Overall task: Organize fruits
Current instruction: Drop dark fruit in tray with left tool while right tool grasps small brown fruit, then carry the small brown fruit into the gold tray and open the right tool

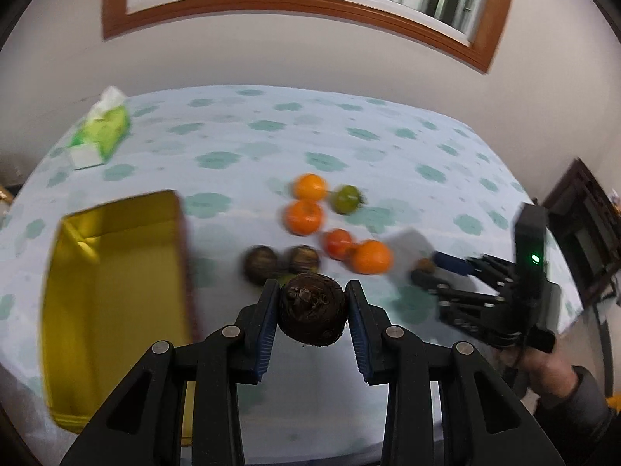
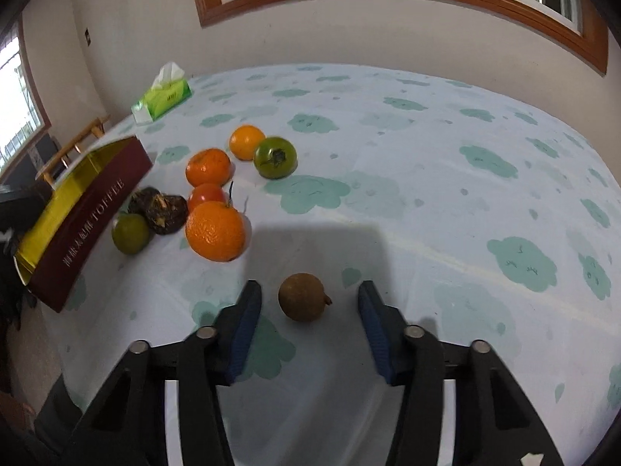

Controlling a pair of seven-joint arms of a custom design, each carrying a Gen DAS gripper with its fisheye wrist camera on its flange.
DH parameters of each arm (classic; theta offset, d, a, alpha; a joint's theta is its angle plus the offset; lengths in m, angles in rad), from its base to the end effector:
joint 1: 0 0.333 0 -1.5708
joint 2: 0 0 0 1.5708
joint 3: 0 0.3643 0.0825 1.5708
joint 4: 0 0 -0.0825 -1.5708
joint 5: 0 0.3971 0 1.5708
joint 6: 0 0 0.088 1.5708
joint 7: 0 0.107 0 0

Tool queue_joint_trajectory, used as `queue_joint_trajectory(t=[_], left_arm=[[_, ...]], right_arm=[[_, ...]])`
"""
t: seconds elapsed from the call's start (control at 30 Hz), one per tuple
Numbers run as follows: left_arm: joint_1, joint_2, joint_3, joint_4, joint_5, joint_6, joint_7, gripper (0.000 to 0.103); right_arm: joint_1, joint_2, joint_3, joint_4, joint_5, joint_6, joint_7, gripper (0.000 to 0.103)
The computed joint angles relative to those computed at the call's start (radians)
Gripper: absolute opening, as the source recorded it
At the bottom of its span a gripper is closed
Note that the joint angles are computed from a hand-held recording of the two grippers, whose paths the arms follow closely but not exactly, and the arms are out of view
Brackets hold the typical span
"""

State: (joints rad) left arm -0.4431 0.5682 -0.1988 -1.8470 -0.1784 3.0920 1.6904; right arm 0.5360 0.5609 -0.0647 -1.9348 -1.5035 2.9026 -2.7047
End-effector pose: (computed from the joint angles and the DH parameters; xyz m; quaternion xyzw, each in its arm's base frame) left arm 0.6025 -0.4047 0.3294 -0.4725 0.8129 -0.3263 0.0975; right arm 0.5473 0.3496 0.2315 -0.6351 0.6963 -0.2125 0.2582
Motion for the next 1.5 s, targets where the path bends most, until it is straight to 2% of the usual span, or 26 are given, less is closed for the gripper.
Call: queue_joint_trajectory(t=[0.03, 0.1, 0.17, 0.2, 0.37, 0.43, 0.5, 0.6, 0.73, 0.8, 0.9, 0.97, 1.07, 1.17, 1.3, 1.4, 1.47, 1.5], left_arm=[[-0.039, -0.006, 0.064, 0.002, 0.012, -0.006, -0.027, 0.036], [-0.071, -0.006, 0.134, 0.009, 0.037, -0.022, -0.063, 0.036], [-0.109, 0.011, 0.222, 0.034, 0.075, -0.04, -0.114, 0.036], [-0.135, 0.024, 0.271, 0.05, 0.099, -0.054, -0.147, 0.036], [-0.149, 0.129, 0.388, 0.185, 0.196, -0.166, -0.255, 0.036], [-0.115, 0.168, 0.375, 0.234, 0.215, -0.196, -0.267, 0.036], [-0.113, 0.199, 0.391, 0.273, 0.247, -0.217, -0.3, 0.036], [-0.068, 0.235, 0.352, 0.333, 0.268, -0.251, -0.312, 0.036], [-0.076, 0.276, 0.373, 0.395, 0.338, -0.288, -0.374, 0.036], [-0.061, 0.286, 0.358, 0.415, 0.358, -0.299, -0.39, 0.036], [-0.076, 0.299, 0.386, 0.434, 0.413, -0.316, -0.448, 0.036], [-0.058, 0.297, 0.367, 0.432, 0.432, -0.31, -0.455, 0.04], [-0.064, 0.29, 0.378, 0.424, 0.468, -0.317, -0.487, 0.047], [-0.05, 0.249, 0.361, 0.358, 0.484, -0.251, -0.499, 0.052], [-0.06, 0.179, 0.371, 0.249, 0.476, -0.15, -0.519, 0.053], [-0.076, 0.119, 0.383, 0.154, 0.443, -0.068, -0.53, 0.059], [-0.114, 0.085, 0.424, 0.089, 0.416, -0.006, -0.552, 0.065], [-0.149, 0.07, 0.463, 0.055, 0.404, 0.024, -0.57, 0.067]], right_arm=[[0.0, 0.001, 0.005, 0.001, 0.027, -0.017, -0.035, 0.037], [0.005, -0.001, 0.007, -0.001, 0.069, -0.04, -0.08, 0.033], [0.013, -0.002, 0.001, -0.004, 0.09, -0.051, -0.096, 0.026], [0.016, -0.002, -0.005, -0.004, 0.088, -0.047, -0.091, 0.026], [0.026, -0.004, -0.013, -0.008, 0.112, -0.061, -0.122, 0.026], [0.029, -0.007, -0.018, -0.012, 0.11, -0.057, -0.119, 0.026], [0.031, -0.005, -0.016, -0.008, 0.12, -0.065, -0.128, 0.026], [0.036, -0.004, -0.019, -0.008, 0.131, -0.074, -0.145, 0.026], [0.04, -0.003, -0.022, -0.006, 0.136, -0.077, -0.149, 0.026], [0.043, -0.004, -0.022, -0.007, 0.14, -0.084, -0.153, 0.025], [0.045, -0.004, -0.023, -0.006, 0.142, -0.086, -0.154, 0.025], [0.045, -0.004, -0.024, -0.007, 0.139, -0.082, -0.15, 0.025], [0.045, -0.002, -0.027, -0.003, 0.13, -0.071, -0.117, 0.025], [0.034, -0.007, -0.028, -0.008, 0.131, -0.04, -0.088, 0.025], [0.04, -0.03, -0.031, -0.013, 0.108, -0.027, -0.038, 0.025], [0.044, -0.046, -0.022, 0.008, 0.086, -0.022, -0.033, 0.025], [0.045, -0.049, -0.013, 0.037, 0.071, -0.014, -0.037, 0.025], [0.046, -0.045, -0.006, 0.063, 0.069, -0.006, -0.052, 0.025]])
